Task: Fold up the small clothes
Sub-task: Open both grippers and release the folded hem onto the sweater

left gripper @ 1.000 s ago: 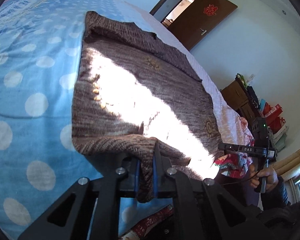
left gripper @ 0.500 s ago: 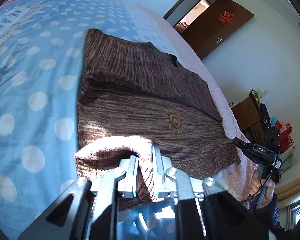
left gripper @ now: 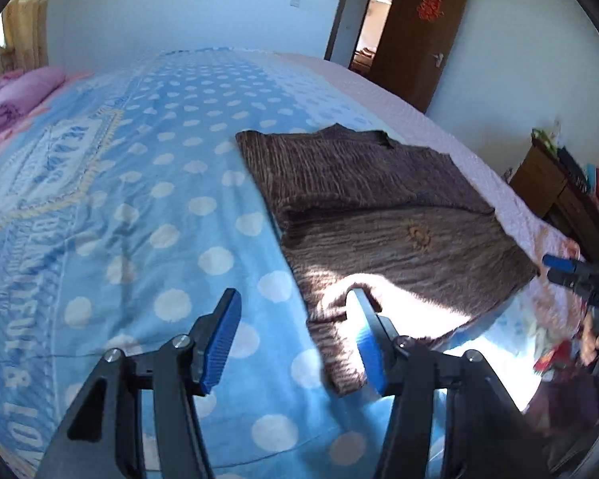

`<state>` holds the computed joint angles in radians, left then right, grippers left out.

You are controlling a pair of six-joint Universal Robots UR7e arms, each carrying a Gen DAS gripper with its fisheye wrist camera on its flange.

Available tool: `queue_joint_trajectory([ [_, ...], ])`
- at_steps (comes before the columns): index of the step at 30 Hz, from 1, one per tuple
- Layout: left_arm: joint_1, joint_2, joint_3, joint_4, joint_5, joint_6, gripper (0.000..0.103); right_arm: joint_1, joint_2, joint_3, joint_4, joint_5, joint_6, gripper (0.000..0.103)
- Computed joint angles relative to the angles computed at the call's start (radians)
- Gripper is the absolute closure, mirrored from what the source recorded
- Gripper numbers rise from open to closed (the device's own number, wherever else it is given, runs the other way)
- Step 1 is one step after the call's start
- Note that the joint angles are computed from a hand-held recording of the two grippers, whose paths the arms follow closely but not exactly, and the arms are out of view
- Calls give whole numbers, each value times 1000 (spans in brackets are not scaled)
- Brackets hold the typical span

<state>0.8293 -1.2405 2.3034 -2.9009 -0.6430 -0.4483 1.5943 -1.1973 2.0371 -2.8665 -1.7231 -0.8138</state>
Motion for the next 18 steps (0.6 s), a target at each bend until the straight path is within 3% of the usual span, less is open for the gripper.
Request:
queue_joint_trajectory([
  [4, -7, 25, 7, 63, -56, 37, 45, -28, -4, -16, -11, -69, 32, 44],
  [9, -5, 143, -64, 63, -78, 115, 45, -73, -17, -61, 144, -72, 137, 44],
  [14, 39, 205, -164, 58, -117, 146, 45, -56, 35, -106, 218, -102, 115, 44],
  [17, 72, 207, -214, 40, -151, 148, 45, -46, 107, -202, 269, -74, 161, 44],
  [18, 85, 208, -231, 26, -162, 145, 45, -47, 129, -244, 277, -34, 180, 44],
])
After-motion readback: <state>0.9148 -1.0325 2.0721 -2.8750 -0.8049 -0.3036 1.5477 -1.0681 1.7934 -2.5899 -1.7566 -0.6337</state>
